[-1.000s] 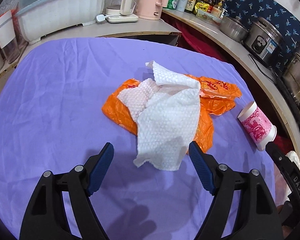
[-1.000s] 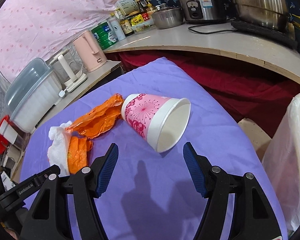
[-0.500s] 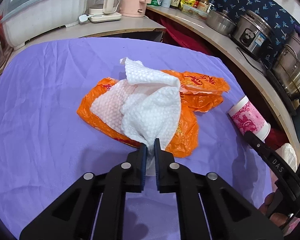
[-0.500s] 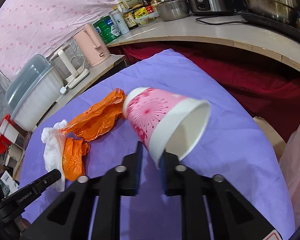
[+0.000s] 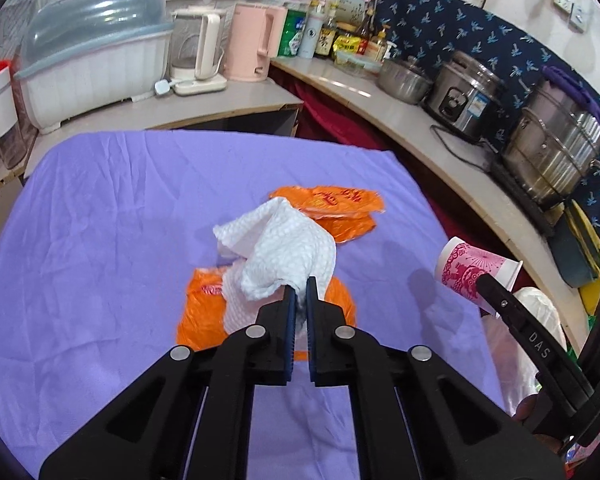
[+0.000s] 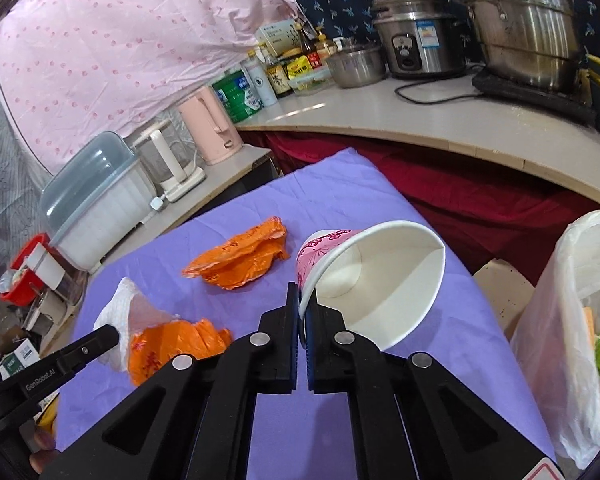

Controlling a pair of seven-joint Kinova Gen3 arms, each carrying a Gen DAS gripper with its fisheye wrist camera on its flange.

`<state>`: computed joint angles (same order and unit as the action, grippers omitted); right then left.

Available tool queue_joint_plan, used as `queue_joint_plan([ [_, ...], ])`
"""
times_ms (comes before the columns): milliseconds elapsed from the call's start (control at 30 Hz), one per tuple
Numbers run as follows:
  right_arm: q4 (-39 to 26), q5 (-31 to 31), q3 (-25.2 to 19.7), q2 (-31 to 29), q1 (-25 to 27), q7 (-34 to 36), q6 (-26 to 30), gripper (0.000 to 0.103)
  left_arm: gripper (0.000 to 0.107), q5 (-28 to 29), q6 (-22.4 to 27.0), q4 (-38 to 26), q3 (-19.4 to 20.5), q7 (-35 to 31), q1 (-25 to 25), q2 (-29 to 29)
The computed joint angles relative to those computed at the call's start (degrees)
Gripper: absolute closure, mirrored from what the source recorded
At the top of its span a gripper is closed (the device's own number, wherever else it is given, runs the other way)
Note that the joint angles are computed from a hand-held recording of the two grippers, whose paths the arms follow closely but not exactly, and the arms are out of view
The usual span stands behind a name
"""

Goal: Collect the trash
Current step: 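Grasp the white tissue with the left tool while the right tool grasps the pink paper cup, then carry the tissue and paper cup over the bin with both tools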

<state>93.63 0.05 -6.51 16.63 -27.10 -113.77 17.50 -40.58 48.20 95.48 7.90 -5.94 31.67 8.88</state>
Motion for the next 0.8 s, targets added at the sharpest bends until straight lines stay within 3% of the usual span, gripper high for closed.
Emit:
queue_joint_plan([
  [300, 6.89, 2.87, 0.59, -10.18, -0.21, -3.07, -2.36, 0.1, 0.103, -5.76, 7.51, -3.46, 3.97, 4.42, 4.42, -2.99],
  [500, 10.59, 4.3, -0.9, -16.32, 2.79, -4.47, -3.13, 0.1, 0.103, -9.54, 12.32, -7.8, 6.32, 5.17, 7.84, -2.46],
  [800, 15.04, -2.49, 0.17, -23.53, 7.39, 2.35, -3.38, 0.1, 0.103, -11.77, 15.97, -17.38, 6.43, 0.79, 14.51, 2.49],
])
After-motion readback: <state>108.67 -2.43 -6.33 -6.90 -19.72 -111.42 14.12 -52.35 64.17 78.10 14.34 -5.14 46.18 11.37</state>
